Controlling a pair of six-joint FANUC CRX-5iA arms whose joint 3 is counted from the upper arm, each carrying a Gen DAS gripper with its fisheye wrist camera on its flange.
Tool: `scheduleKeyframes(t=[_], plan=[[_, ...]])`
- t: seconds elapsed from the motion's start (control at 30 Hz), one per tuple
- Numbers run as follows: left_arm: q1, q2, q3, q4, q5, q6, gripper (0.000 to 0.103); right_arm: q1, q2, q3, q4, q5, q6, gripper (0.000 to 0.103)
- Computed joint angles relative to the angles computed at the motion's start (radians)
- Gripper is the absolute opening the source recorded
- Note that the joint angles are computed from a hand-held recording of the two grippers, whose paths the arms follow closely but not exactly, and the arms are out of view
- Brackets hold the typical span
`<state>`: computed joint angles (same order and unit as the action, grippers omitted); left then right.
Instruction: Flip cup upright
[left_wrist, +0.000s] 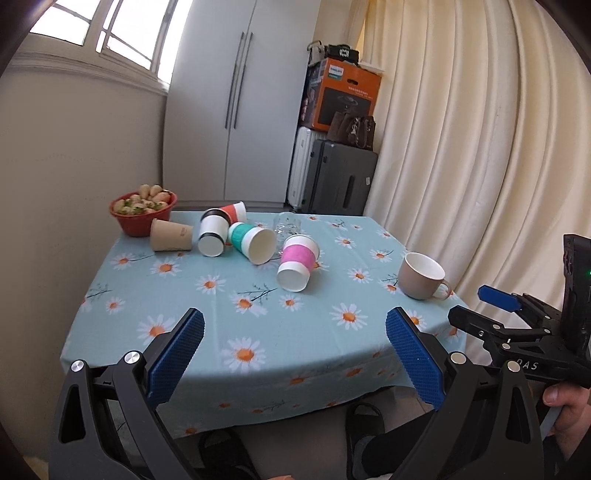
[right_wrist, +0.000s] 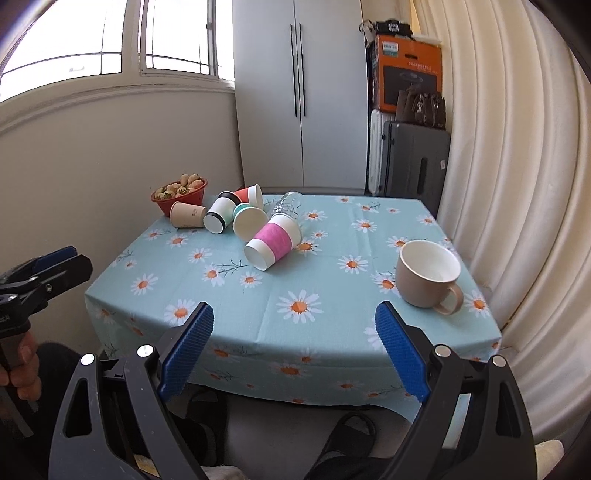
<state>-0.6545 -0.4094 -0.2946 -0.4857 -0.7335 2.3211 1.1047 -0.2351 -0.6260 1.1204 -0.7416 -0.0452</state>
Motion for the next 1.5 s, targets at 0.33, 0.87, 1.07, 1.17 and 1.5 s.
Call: scheduleKeyframes(t=[0.33,0.87,1.07,1.17,1.5], plan=[[0.261,0.224,0.028,0.585,0.115,-0.617,0.096,-0.192,0.117,0.207,-0.488,0.209,0.455,0.088],[0.358,0.691,0.433,0.777,-0.149,-0.907,0.095,-0.453,0.305,0.608,-1.417,0.115,1.319,0.084],[0.346,0.857,0.659,0.699,-0.343,-0.902,0.095,-0.489,0.32,0.628,-1.506,0.102,1.383,0.084],[0.342,0.908,0.729,0.669,-0.4,-0.873,0.095,-0.493,0.32,0.628,-1.524,0.097,1.408,0.084],[0.341,1.033,0.902,0.63,-0.555,-0.794,0.074,-0.51,0.339,0.643,-1.567,0.059,1.441,0.084]])
